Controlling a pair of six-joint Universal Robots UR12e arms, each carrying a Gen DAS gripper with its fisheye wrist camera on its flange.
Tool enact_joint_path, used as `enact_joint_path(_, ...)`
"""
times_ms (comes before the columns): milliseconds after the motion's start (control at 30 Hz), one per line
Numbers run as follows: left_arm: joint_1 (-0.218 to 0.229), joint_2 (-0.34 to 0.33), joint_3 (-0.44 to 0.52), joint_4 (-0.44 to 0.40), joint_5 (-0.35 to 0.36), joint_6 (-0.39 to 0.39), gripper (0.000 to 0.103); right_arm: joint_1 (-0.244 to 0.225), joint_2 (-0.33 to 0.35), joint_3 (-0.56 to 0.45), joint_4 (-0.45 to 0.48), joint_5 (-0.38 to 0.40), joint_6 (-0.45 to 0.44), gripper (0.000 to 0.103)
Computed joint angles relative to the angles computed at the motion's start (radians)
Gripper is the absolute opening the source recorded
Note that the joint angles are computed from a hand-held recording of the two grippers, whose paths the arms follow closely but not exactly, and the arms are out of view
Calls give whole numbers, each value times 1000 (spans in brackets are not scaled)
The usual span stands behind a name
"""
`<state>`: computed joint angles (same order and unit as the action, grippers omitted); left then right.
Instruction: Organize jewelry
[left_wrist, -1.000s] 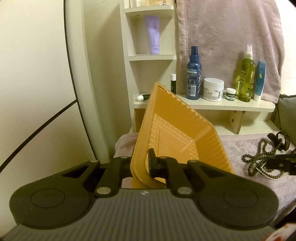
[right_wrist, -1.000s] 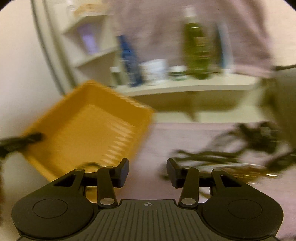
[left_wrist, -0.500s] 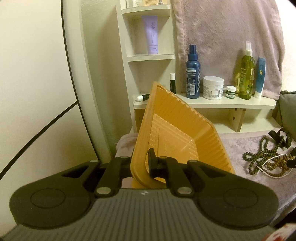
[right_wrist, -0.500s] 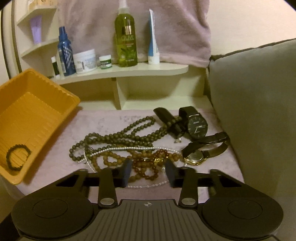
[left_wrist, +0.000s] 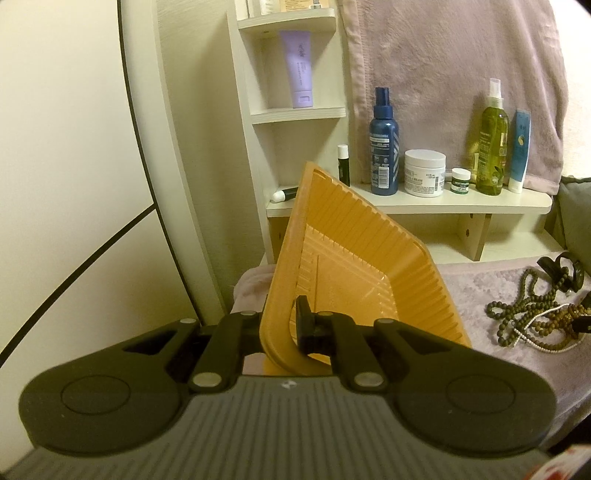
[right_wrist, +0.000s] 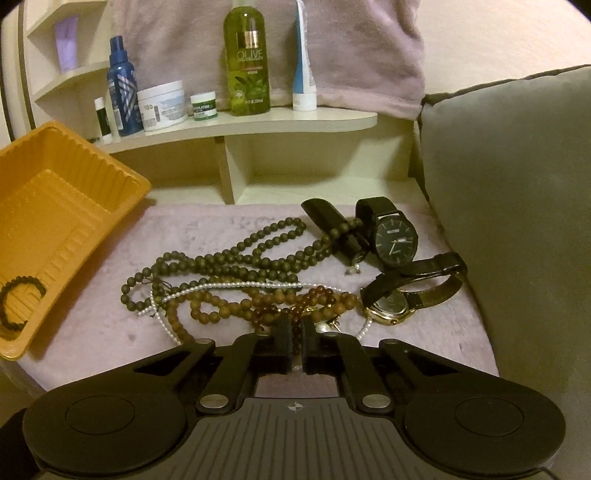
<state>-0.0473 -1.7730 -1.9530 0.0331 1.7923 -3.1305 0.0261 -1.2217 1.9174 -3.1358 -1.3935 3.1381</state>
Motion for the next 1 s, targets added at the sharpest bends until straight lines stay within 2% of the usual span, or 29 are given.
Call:
enact_joint_path(267,0,-1,1,2,-2,2,8,-10,-28,14,-73,6,15,4)
enact_joint_path(600,2,-1,0,3,-7,0,8,-11,-47,-12,-138,64,-7,4)
enact_joint_path(700,4,-1,-1,5,-12,-2,8,-6,-50,-25,-136,113,-6,4)
enact_joint_path(1000,11,0,-4,12,-26,-8,8,33,-18,-99,-87,350,38,4)
